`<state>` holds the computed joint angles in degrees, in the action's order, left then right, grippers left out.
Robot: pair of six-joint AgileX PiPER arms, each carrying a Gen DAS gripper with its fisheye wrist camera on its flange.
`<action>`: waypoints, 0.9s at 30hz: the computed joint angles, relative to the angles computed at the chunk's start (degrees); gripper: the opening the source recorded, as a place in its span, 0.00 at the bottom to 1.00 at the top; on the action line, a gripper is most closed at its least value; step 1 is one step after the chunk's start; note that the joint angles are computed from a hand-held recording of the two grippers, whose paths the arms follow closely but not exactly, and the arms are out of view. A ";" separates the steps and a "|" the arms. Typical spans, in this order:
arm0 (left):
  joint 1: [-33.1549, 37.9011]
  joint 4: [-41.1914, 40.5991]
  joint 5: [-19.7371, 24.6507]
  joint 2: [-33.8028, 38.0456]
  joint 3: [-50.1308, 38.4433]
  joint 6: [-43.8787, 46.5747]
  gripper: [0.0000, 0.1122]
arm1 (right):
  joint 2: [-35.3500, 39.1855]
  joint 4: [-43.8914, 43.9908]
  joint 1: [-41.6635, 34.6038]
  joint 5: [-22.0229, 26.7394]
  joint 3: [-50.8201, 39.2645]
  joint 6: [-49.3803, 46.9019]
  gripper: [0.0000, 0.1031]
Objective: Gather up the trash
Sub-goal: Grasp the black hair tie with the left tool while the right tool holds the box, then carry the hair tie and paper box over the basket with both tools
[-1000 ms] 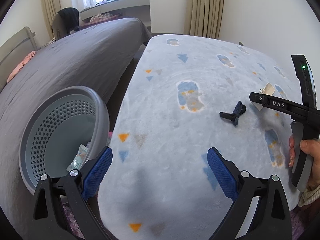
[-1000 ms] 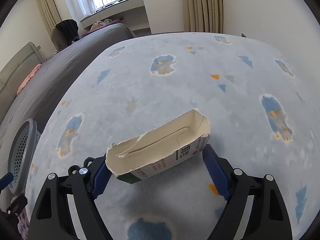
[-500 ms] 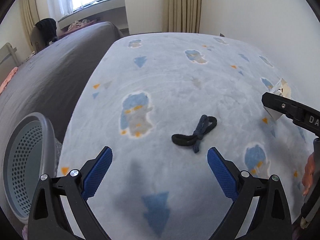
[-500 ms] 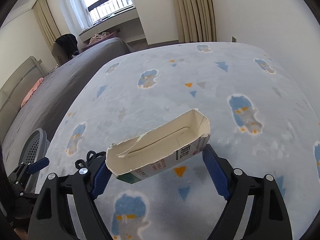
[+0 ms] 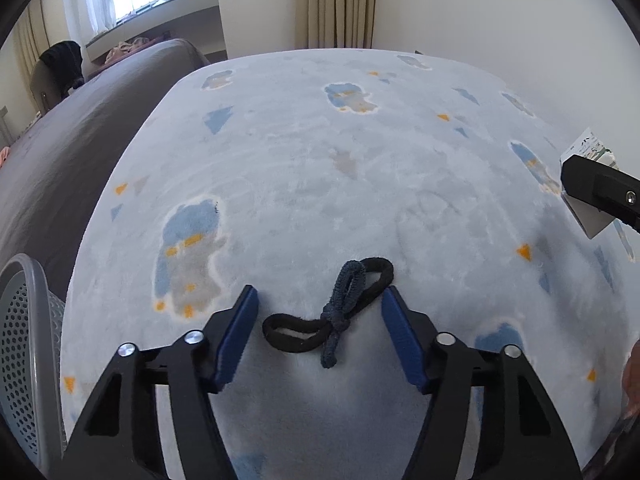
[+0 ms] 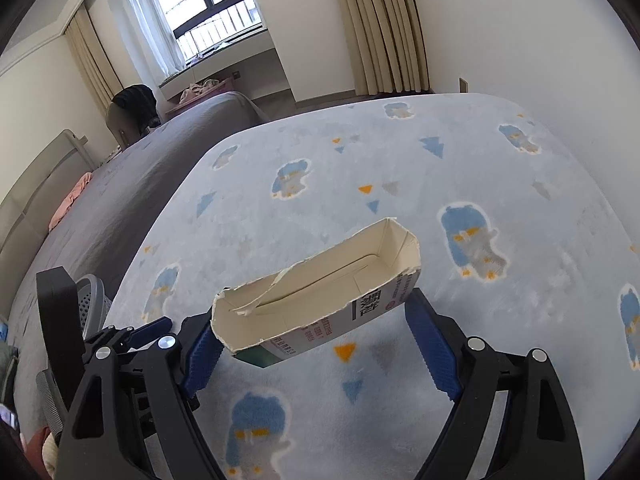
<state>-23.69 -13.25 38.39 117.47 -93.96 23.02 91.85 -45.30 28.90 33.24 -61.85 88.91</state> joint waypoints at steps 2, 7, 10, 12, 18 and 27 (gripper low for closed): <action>0.38 -2.19 0.50 -0.57 0.59 2.44 0.27 | 0.23 0.32 0.13 -0.05 -0.17 -0.16 0.79; 1.68 -6.24 0.84 -3.75 4.38 7.59 0.15 | 1.74 0.19 1.00 0.68 -1.33 -0.59 0.79; 3.06 -8.27 -0.78 -7.27 8.88 10.41 0.15 | 3.17 1.29 1.74 1.28 -2.29 -1.02 0.79; 4.72 -10.29 -0.98 -9.44 11.16 12.82 0.15 | 3.84 1.31 2.78 1.80 -3.08 -0.82 0.79; 13.53 -16.74 -0.35 -15.11 15.53 20.91 0.15 | 6.73 -1.88 9.30 8.30 -9.42 1.14 0.79; 28.51 -20.15 2.09 -13.33 9.73 26.18 0.15 | 22.69 4.38 15.81 15.06 -38.57 -14.71 0.79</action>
